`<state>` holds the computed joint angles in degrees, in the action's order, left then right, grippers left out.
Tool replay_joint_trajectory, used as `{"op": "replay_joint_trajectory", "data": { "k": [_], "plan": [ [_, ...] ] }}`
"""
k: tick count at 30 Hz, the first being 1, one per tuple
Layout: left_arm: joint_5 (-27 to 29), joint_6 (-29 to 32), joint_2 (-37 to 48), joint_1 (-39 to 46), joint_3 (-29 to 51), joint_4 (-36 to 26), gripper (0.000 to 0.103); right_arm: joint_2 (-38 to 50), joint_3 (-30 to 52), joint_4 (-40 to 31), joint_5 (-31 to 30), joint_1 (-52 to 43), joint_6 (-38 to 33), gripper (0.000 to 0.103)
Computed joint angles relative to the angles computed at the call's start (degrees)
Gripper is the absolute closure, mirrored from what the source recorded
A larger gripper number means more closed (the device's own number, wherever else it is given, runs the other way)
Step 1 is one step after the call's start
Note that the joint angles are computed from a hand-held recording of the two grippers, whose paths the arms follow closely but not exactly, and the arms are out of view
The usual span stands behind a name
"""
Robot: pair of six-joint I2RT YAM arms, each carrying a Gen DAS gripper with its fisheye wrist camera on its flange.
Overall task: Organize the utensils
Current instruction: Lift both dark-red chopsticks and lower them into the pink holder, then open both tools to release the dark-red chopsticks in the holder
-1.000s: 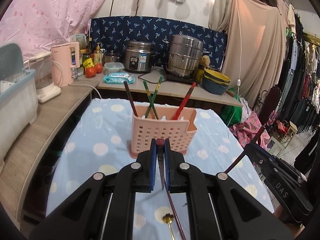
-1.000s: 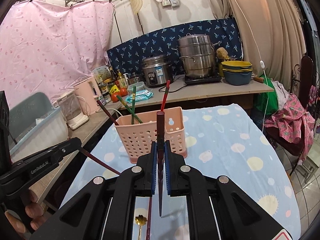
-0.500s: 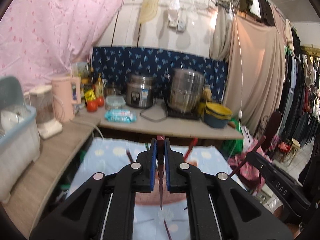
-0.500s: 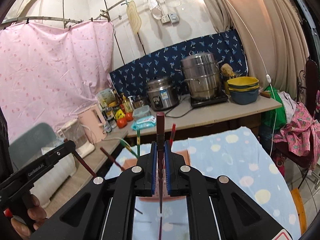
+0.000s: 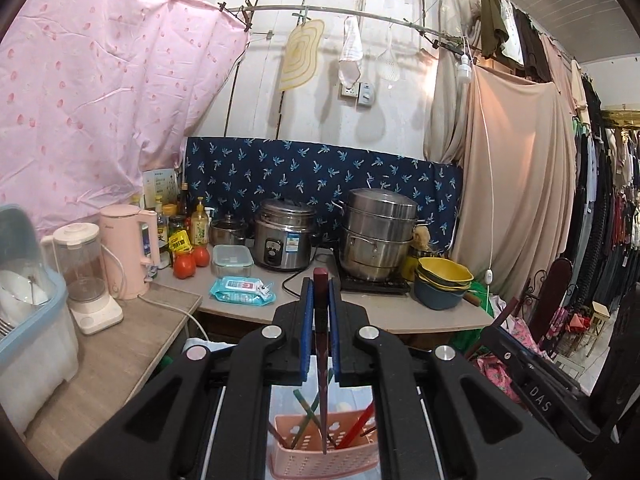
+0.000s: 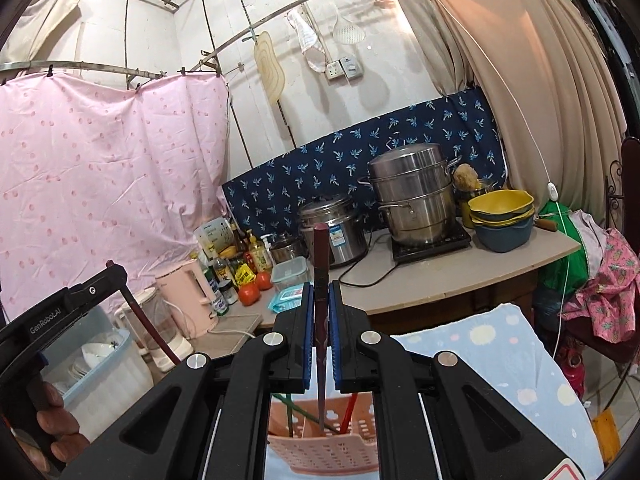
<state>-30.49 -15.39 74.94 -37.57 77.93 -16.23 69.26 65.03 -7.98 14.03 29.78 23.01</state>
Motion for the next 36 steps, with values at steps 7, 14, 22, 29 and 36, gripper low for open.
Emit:
{"op": "replay_joint_trajectory", "data": {
  "k": [7,14,22,29,36],
  "plan": [
    [2.4,-0.6,3.3,3.2,-0.5,1.1,0.096,5.7,0.9,1.8,-3.0,-1.7,1.0,0.096],
    [5.0,-2.5,5.6,5.4,-3.2,1.7,0.096,10.2,-0.5,3.2,-4.0,-1.9,1.4,0.095],
    [7.2,-4.3,6.7,7.2,-5.0,2.3,0.096,13.3,-0.8,3.5,-3.5,-1.6,1.5,0.096],
    [6.2,-4.8,6.9,7.0,-5.6,2.7,0.084,13.8,-1.3,3.8,-3.8,-2.0,2.2,0.085],
    [5.6,-5.1,6.2,6.7,-6.4,2.4,0.077,11.9,-2.5,3.5,-1.9,-1.1,1.6,0.075]
  ]
}}
